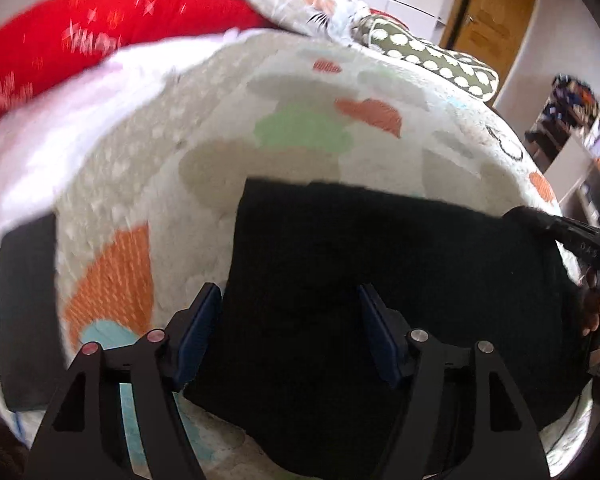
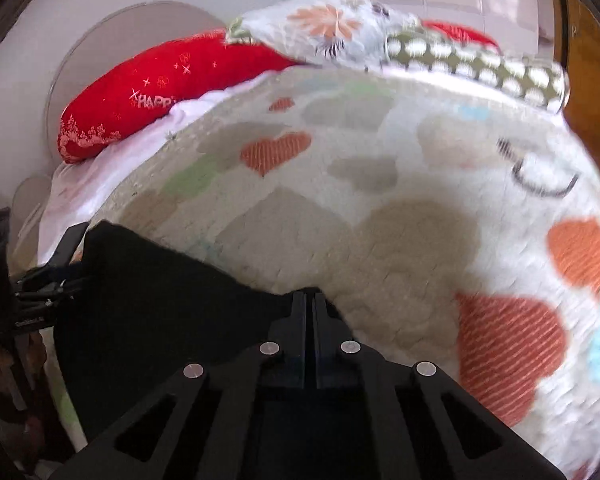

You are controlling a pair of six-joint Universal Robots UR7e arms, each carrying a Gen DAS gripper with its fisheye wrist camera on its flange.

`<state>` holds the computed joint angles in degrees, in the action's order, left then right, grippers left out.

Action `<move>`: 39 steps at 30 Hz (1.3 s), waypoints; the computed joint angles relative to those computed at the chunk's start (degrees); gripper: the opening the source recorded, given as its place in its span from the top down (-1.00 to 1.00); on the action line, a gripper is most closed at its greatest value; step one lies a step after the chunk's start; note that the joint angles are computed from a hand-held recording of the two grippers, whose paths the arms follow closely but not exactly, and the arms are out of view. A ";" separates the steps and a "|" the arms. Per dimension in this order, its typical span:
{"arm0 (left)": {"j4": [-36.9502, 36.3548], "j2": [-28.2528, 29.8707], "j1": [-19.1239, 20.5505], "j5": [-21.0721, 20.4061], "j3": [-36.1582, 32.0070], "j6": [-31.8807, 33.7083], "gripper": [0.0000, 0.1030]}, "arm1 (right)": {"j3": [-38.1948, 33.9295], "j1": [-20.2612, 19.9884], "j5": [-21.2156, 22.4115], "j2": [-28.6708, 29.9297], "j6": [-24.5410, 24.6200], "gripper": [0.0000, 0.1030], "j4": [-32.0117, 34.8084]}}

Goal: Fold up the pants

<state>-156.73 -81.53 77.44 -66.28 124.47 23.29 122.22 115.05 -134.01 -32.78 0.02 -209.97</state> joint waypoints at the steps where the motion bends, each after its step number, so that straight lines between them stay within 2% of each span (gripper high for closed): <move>1: 0.00 0.28 0.55 -0.60 -0.26 -0.43 -0.46 | -0.24 -0.19 -0.95 0.44 -0.12 0.98 -1.52; 2: -0.10 0.61 1.09 -1.23 -0.55 -0.67 -0.49 | -0.66 -0.86 -2.57 1.02 0.54 1.00 -1.98; 4: -0.24 0.40 0.92 -1.27 -0.21 -0.69 -0.49 | -1.76 -2.26 -4.60 1.79 2.58 1.00 1.35; 7: 0.77 -0.46 0.22 -0.24 -0.05 -0.87 -0.49 | -0.95 -2.59 -3.38 1.98 3.51 0.97 -0.94; 9: 0.75 -2.22 -0.42 0.10 0.74 -0.93 -0.48 | 0.60 -0.51 -3.79 0.93 4.15 0.86 -3.68; 11: -0.74 -3.17 -1.01 0.42 1.48 -0.42 -0.48 | 1.60 2.59 -6.35 0.55 2.96 0.75 -5.28; 12: -1.81 -3.70 -1.32 0.45 1.98 -0.26 -0.48 | 2.06 3.60 -6.74 0.27 2.76 0.64 -5.27; 13: -2.65 -4.19 -1.39 -0.23 2.39 -0.14 -0.48 | 2.61 4.39 -6.61 0.07 3.01 0.52 -5.36; 14: -2.65 -4.54 -1.30 -1.02 2.54 -0.17 -0.48 | 3.41 4.92 -5.52 -0.03 3.83 0.49 -5.47; 16: -1.77 -5.15 -1.01 -2.18 2.74 -0.80 -0.48 | 3.62 5.01 -3.86 0.21 5.15 0.49 -3.98; 19: -2.05 -5.06 -1.27 -0.97 3.37 0.09 -0.48 | 2.16 3.77 -2.33 2.18 5.46 0.50 -1.38; 20: -1.67 -4.74 -1.35 -0.25 3.38 0.19 -0.48 | 1.33 3.17 -2.77 2.99 5.09 0.56 -0.61; 22: -0.42 -3.58 -1.12 0.88 3.12 0.00 -0.48 | -0.02 2.38 -7.01 4.29 6.01 0.72 0.54; 26: -2.51 -2.86 -0.86 1.77 4.05 1.09 -0.54 | 2.12 0.11 -5.98 3.09 8.98 0.71 -4.53; 27: -1.94 -3.38 -1.08 1.92 4.07 0.43 -0.54 | 2.50 0.61 -6.92 2.82 9.64 0.57 -4.44; 29: -1.72 -4.62 -1.49 1.77 4.39 -0.11 -0.54 | 3.49 2.57 -9.42 2.09 11.06 0.56 -2.99; 33: -4.47 -7.61 -3.88 2.14 6.66 1.38 -0.54 | 6.69 5.76 -7.04 1.08 12.94 0.32 -5.32; 36: -4.50 -8.89 -5.57 0.97 7.73 0.98 -0.54 | 6.99 7.93 -6.61 2.02 14.10 0.31 -3.93; 39: -5.36 -8.84 -7.28 1.36 9.12 0.82 -0.54 | 7.56 8.32 -6.70 3.48 14.95 0.31 -3.93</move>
